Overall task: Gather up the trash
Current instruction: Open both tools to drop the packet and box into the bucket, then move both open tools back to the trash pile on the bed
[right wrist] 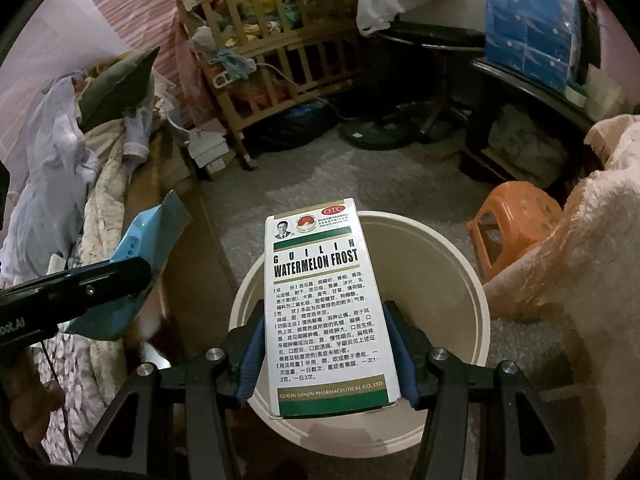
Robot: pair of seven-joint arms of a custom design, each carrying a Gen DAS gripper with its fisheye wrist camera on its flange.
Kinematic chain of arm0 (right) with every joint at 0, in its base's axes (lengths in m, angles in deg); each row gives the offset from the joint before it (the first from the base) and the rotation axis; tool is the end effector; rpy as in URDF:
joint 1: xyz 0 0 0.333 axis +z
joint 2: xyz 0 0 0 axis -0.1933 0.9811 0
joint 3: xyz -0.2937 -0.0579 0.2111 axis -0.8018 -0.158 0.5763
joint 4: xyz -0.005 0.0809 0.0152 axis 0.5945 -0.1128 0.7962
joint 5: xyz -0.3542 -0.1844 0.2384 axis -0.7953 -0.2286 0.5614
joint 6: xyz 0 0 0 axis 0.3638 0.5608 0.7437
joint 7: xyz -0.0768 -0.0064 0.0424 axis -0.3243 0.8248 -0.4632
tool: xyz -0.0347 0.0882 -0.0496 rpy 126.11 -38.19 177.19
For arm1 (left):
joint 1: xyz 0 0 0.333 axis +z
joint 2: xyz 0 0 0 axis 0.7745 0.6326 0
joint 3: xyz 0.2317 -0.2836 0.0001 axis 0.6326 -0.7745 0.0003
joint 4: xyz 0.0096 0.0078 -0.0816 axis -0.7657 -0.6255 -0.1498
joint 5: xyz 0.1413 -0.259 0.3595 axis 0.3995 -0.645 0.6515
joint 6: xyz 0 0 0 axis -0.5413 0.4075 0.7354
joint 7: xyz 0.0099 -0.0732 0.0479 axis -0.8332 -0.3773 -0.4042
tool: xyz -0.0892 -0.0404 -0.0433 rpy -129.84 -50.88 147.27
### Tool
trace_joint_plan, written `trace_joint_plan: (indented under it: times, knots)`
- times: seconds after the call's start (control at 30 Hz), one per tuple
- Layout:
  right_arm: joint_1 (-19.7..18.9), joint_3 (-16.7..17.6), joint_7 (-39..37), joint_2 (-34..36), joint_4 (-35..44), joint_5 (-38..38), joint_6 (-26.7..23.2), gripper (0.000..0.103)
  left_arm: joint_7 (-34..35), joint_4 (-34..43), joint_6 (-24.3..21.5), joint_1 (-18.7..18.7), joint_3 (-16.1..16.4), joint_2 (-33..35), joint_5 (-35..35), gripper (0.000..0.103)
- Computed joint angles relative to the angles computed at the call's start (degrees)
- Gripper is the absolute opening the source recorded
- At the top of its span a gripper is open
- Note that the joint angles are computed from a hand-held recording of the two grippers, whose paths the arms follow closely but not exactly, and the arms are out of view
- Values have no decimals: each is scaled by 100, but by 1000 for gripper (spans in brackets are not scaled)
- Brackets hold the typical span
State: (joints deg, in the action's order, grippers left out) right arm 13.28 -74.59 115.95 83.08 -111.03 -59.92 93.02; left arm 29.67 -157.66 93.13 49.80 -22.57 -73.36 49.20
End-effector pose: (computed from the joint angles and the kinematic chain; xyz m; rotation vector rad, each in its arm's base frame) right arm 0.6694 0.3594 0.3157 -1.8765 1.6900 -0.3478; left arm 0.6826 -0.1402 0.3532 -1.9580 2.1332 -0.9380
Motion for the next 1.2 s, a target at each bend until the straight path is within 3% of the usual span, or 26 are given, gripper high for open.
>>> trace_joint_plan:
  times: [0.3,0.47,0.53,0.6,0.7,0.97,1.2]
  knots:
    - [43,-85,99,42,19,28,4,53,280,106,-60,58,-145,88,-267,37]
    - [170,-261,385,60,75,-50,-155,54,824,153,-123,242,-328,100,-914,44]
    - [181,-290,469,72,95,-103,-187,58,895,158,-158,218,-289,97,-997,47]
    - [255,-383,622,77,92,-189,-163,69,887,157,-196,185,-223,92,-1001,50]
    - [54,-141,522,121,137,-99,-239,69,866,132,-224,165,-169,76,-1041,51]
    - [-108,145,191,184,203,117,-330,69,608,-134,50,48,18,-95,-751,51]
    - [29,158,49,219,319,131,-339,69,-39,-473,399,-1,261,-266,-126,51]
